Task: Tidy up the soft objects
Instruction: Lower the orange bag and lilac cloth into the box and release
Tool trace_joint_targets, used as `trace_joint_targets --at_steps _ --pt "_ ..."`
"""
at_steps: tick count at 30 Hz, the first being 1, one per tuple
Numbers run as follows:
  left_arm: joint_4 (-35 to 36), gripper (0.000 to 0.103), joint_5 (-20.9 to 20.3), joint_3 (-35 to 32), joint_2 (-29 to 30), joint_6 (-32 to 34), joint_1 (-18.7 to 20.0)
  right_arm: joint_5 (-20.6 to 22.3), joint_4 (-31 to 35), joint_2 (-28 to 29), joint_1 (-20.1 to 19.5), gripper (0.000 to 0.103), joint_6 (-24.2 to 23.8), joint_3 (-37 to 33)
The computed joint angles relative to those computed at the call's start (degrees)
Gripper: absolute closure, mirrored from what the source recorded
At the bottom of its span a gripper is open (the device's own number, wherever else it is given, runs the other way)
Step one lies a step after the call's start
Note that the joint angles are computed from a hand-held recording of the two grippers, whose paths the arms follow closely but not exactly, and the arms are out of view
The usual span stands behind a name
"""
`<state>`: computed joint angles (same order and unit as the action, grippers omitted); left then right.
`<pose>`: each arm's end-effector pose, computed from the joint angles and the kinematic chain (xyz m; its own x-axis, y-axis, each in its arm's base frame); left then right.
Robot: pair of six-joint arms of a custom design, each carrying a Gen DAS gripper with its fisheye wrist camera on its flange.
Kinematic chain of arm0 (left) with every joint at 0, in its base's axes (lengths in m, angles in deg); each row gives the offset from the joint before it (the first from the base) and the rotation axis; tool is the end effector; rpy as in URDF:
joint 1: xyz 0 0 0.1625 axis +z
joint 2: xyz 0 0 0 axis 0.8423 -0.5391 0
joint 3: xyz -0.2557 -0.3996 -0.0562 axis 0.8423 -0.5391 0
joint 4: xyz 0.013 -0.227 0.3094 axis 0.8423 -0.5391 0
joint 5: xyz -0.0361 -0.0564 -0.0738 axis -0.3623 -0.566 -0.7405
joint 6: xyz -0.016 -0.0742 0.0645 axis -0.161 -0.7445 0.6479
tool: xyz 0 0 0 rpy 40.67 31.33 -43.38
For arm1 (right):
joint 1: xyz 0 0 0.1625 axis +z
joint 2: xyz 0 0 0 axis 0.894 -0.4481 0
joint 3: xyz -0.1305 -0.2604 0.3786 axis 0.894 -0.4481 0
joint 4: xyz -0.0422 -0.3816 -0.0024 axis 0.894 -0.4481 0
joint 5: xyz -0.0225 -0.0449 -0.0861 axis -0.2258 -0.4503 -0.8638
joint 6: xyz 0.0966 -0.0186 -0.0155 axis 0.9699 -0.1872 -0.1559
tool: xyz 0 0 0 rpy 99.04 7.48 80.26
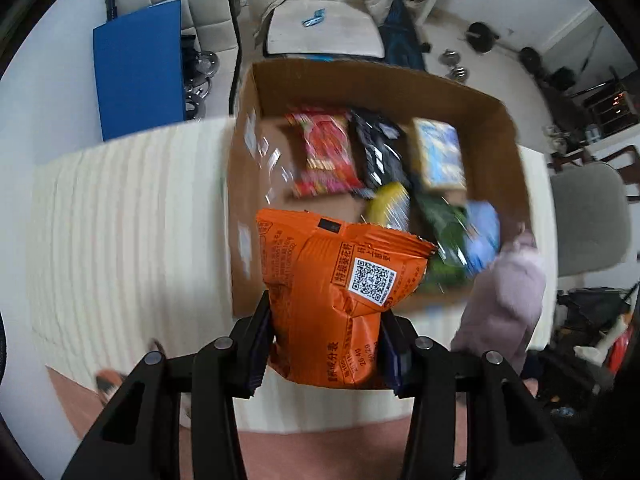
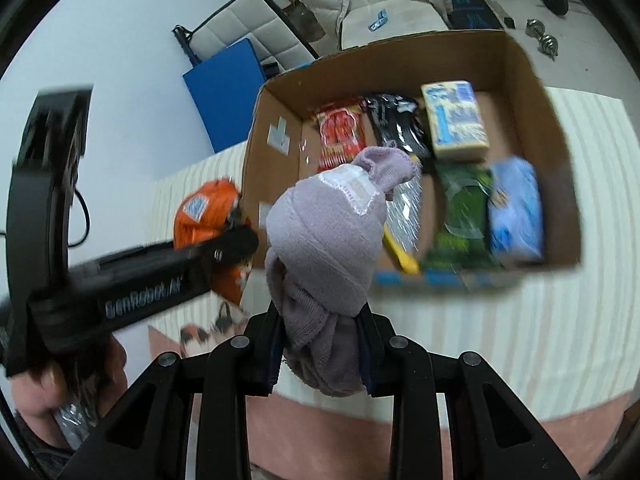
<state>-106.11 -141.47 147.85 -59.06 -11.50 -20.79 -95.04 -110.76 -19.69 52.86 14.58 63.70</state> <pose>-0.4150 -0.5228 0.2334 -0.7472 0.3100 -0.5879 0.2678 0.9500 0.1607 0.3118 -0.4194 0.2864 -0.9426 0.2292 0.2428 0.1429 0.9341 -0.3271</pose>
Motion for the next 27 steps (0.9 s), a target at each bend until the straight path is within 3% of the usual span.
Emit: trace_joint_targets --at_steps 5,12,14,15,16,18,21,24,27 --pt "10.2 0.06 -0.1 -10.4 8.6 1.2 5.3 3.3 0.2 4.5 -5.8 0.07 -2.4 -3.3" --pt "15.0 0.058 -0.8 -12.8 13.3 2.8 7.5 3.2 2.4 8.2 -9.1 0.066 -4.2 -5.2" --pt "15.6 0.057 -1.2 -12.8 13.9 2.7 7.8 2.9 4.3 9.0 -9.8 0.043 -4.1 -6.3" --pt "15.4 0.057 -1.4 -12.5 13.9 2.8 7.9 1.1 5.4 9.4 -9.5 0.021 -3.6 -6.7" --pt "14.7 0.053 -1.6 -12.2 13.9 3.0 8.1 0.0 5.3 9.7 -9.6 0.015 -3.8 -6.9" --pt "13.4 0.045 -2.2 -11.5 13.6 3.2 8.4 -0.4 6.0 9.5 -9.8 0.015 -3.8 -7.0" --pt "11.8 0.044 -2.7 -10.8 12.9 3.0 8.6 -1.9 7.8 9.2 -9.8 0.015 -3.4 -7.5" --pt "9.9 0.021 -2.4 -9.4 11.7 3.2 8.4 -3.7 10.2 8.6 -9.3 0.015 -2.9 -7.9" --pt "8.4 0.011 -2.0 -9.2 11.3 2.4 7.4 -5.9 13.0 7.6 -8.6 0.01 -2.4 -8.3"
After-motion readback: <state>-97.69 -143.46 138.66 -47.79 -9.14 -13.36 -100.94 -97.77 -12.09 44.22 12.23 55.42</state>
